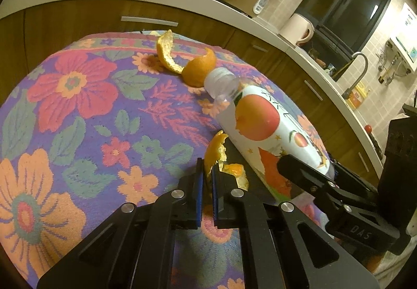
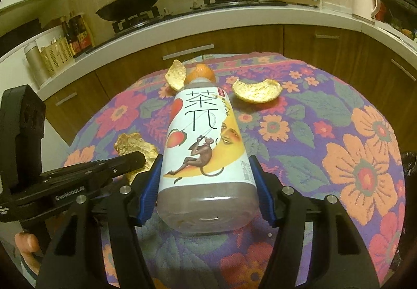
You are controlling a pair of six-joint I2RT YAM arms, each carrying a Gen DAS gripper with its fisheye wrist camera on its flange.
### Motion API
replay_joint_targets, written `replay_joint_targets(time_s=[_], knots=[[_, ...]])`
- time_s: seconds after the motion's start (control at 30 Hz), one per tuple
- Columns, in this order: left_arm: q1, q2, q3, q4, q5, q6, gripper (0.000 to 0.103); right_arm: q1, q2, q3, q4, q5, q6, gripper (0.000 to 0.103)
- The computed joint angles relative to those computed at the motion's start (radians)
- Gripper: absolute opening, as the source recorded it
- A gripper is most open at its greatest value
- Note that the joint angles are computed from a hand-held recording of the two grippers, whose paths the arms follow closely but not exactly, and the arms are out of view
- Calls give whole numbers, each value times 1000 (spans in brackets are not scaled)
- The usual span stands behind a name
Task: Collect trash
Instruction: 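Carry the orange peel and tea bottle in both tools over the bin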
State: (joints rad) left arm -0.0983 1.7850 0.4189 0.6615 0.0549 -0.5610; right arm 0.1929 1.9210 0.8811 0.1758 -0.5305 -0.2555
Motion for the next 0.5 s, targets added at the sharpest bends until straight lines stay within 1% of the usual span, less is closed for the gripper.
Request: replay_joint_targets(time_s=[0.1, 0.2, 0.27, 0.43, 0.5], knots=[[-9, -10, -13, 12, -15, 0, 3, -21, -22, -25, 11, 7, -21, 59], [-28, -21, -13, 0, -50, -1, 3, -54, -52, -51, 19, 15, -46, 59], [-33, -22, -10, -7, -56, 1, 3, -74, -65, -61, 16, 11, -62, 59], [-46, -31, -8, -20, -72, -4, 3, -131, -102, -113, 32, 28, -139, 59], [-49, -31, -8, -20, -76, -2, 3, -155, -104, -115, 7, 24, -172, 60]])
